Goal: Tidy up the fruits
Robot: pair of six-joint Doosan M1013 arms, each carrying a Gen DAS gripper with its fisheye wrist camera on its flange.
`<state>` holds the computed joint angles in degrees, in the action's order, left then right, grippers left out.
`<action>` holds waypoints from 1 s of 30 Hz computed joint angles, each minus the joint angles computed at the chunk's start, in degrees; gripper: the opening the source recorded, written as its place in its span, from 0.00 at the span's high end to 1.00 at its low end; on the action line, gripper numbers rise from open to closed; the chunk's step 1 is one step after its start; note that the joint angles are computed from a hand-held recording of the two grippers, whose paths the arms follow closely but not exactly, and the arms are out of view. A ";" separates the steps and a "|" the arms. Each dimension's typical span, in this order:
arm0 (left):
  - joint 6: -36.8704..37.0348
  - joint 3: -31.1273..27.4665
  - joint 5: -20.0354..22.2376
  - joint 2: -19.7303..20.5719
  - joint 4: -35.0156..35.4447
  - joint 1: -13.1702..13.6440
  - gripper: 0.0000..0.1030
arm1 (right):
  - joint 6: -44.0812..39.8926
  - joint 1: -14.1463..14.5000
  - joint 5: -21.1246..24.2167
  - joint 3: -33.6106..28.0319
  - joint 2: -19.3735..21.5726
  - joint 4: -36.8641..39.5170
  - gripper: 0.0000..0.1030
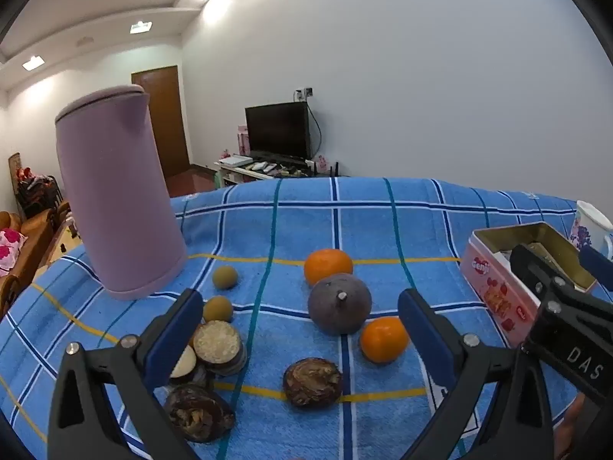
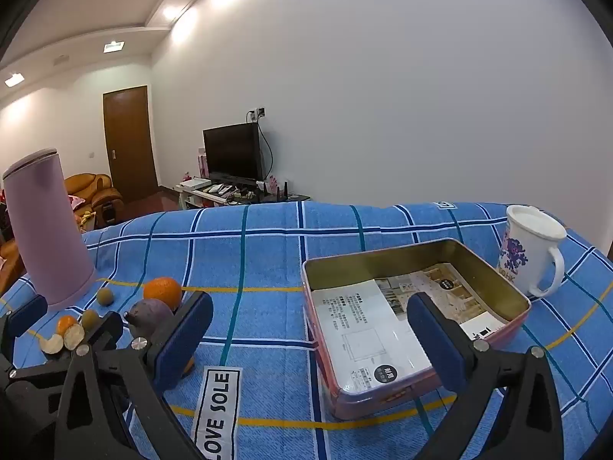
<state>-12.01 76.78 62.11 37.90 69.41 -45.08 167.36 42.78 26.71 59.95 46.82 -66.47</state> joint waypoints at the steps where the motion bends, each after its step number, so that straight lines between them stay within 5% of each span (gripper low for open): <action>1: 0.22 -0.01 -0.38 -0.05 -0.42 0.05 0.00 | -2.27 0.04 0.57 -0.31 0.05 1.84 0.01; 30: -0.65 0.80 -2.39 -0.66 -0.22 0.06 0.00 | -1.66 -0.12 0.10 -0.45 0.29 1.33 0.01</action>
